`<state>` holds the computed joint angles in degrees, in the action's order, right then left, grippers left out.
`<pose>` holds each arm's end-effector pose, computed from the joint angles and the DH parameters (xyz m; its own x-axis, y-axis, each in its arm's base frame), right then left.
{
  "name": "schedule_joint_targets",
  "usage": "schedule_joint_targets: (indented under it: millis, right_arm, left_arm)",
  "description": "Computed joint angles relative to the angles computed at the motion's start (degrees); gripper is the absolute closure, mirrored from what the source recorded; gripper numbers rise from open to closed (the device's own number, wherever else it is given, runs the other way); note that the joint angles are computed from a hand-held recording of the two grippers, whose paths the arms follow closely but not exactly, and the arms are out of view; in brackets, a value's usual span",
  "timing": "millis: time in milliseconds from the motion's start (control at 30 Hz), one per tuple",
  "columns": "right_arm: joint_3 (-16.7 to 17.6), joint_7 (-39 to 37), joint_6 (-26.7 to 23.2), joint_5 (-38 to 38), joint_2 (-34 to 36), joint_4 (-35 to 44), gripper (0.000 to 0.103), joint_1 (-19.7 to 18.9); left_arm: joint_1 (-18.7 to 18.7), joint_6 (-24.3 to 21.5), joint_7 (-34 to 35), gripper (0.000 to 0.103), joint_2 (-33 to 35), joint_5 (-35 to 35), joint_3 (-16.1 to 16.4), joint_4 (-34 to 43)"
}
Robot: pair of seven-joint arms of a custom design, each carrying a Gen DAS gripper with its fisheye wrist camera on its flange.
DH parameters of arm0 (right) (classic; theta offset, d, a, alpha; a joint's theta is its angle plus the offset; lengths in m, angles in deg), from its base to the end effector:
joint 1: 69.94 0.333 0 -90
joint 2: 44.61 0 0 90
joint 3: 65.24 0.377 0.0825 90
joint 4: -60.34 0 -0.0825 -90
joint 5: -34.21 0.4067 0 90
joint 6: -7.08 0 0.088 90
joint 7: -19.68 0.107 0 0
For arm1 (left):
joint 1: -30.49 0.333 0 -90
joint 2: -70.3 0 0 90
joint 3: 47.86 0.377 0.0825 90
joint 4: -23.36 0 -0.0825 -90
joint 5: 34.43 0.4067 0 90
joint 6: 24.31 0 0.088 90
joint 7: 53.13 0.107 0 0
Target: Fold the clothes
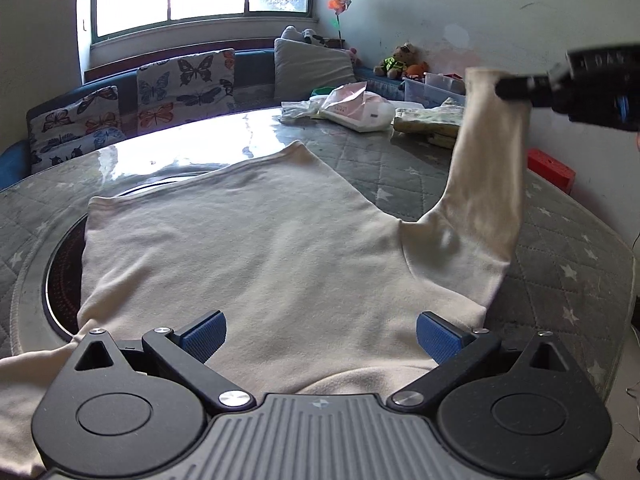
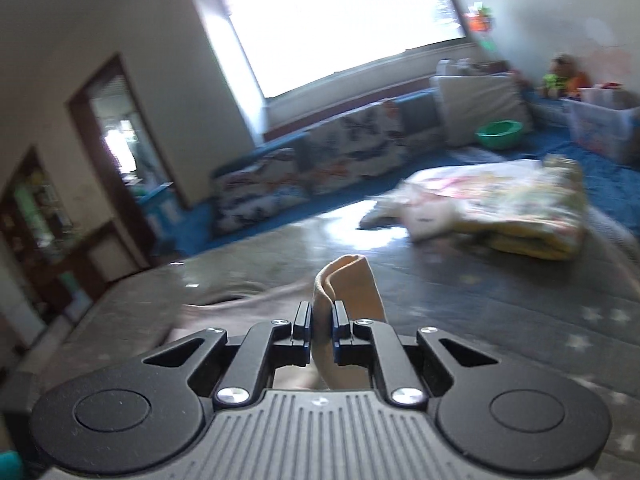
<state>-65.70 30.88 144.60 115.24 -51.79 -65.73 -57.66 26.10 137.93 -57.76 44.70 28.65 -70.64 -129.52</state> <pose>0.5381 0.1199 0.5253 0.6829 -0.6177 -0.3900 -0.5790 -0.1321 -0.8046 0.3393 -0.2316 0.4466 0.1467 -0.9874 0.0599 -0.6391 -0.1408 -0.7561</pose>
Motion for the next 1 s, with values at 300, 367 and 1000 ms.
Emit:
schedule_joint_targets:
  millis: [300,367,1000]
  right_arm:
    - [2.11,1.77,-7.80,-2.56,-2.02,0.66,0.094,3.65]
    - [2.87,2.13,-7.67,-3.56,-1.84,0.55,0.094,4.73]
    - [4.47,7.26,1.91,-21.94,-0.35,-3.30,0.081,7.65]
  left_arm:
    - [0.06,-0.40,-0.84,0.000,-10.26,-4.51,0.36,-7.07]
    - [-0.04,-0.92,-0.30,0.000,-12.69,-6.59,0.27,-8.78]
    - [7.07,6.51,6.31,0.000,-21.88,-17.28,-3.18,-14.13]
